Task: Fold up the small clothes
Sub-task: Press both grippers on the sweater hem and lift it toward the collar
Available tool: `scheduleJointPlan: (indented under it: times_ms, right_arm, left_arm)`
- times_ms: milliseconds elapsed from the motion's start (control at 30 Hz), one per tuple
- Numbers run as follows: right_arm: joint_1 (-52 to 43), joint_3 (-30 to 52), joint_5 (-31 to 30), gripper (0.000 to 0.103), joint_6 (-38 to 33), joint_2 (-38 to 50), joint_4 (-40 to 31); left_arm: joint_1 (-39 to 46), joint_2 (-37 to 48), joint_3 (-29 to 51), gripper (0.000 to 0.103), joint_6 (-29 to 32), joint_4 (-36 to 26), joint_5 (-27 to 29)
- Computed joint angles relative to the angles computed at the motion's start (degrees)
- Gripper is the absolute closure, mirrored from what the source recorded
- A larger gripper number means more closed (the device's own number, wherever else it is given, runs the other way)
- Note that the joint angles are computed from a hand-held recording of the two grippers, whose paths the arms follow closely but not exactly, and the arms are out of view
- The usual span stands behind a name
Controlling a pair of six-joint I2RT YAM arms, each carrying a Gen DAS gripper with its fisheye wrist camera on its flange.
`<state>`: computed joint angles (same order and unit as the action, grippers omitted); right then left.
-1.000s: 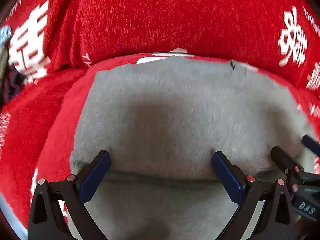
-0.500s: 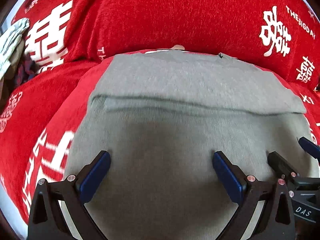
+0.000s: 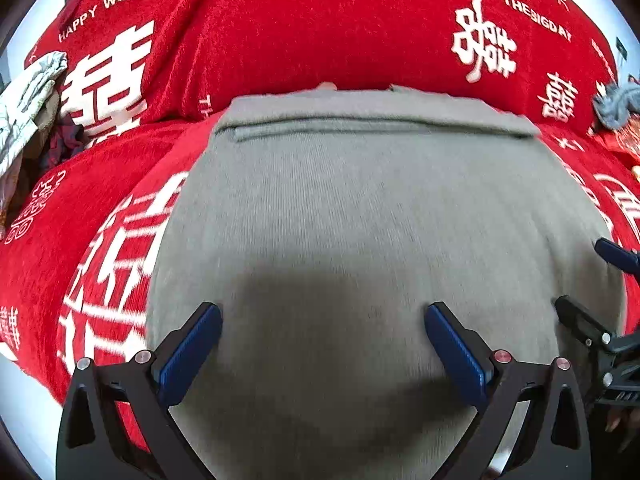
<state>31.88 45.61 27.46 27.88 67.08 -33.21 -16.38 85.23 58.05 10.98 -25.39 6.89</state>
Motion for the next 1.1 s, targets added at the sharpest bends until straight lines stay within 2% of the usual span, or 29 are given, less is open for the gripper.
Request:
scheduleJointPlan:
  times_ms: [33, 100, 200, 233, 300, 333, 400, 633, 833, 933, 1000, 1100]
  right_arm:
    - [0.2, 1.0, -1.3, 0.002, 0.4, -0.1, -3.5]
    - [2.3, 3.6, 0.2, 0.002, 2.3, 0.7, -7.9]
    - [5.5, 4.6, 1.5, 0.002, 2.8, 0.3, -5.9]
    - [6.2, 5.2, 1.9, 0.002, 1.6, 1.6, -4.7]
    - [6.3, 6.1, 0.6, 0.002, -1.2, 5.1, -4.1]
    - [5.4, 6.2, -1.0, 0.002, -1.3, 6.2, -4.5]
    - [6.1, 3.5, 0.5, 0.002, -2.1, 4.0, -3.1]
    - [9.3, -1.7, 3.7, 0.002, 1.3, -3.4, -10.1]
    - [10.7, 0.0, 3.9, 0.002, 5.9, -3.6, -16.4]
    - [11.7, 2.7, 6.0, 0.002, 10.5, -2.4, -22.1]
    - [11.5, 4.4, 7.4, 0.002, 10.6, -3.4, -22.2]
    - [8.8, 7.6, 6.6, 0.002, 6.7, -1.9, -19.1]
  left_arm:
    - [-0.2, -1.0, -0.3, 0.001, 0.3, -1.4, 0.3]
    - [-1.1, -3.3, -1.7, 0.001, 1.5, -2.1, 1.6]
    - [-5.7, -5.0, -4.8, 0.001, 2.2, 0.6, -1.5]
    - [-6.8, -4.0, -5.2, 0.000, 1.2, 1.6, -4.2]
    - [-4.2, -3.5, -5.2, 0.000, 0.4, 2.0, -0.2]
    - [-3.5, -3.6, -5.0, 0.000, 0.7, 1.4, 0.0]
    - [-2.3, -4.1, -5.6, 0.000, 1.9, 1.1, -0.3]
    - [0.5, -7.0, -9.3, 0.000, 2.7, 1.0, 0.5]
    - [0.9, -8.0, -9.4, 0.000, 3.0, -1.3, -0.5]
    - [0.2, -11.0, -10.5, 0.000, 3.6, -0.9, -1.7]
    - [-1.3, -12.1, -10.5, 0.000, 3.8, 0.0, -2.5]
    - [-4.2, -9.5, -6.7, 0.000, 1.8, 1.4, -4.2]
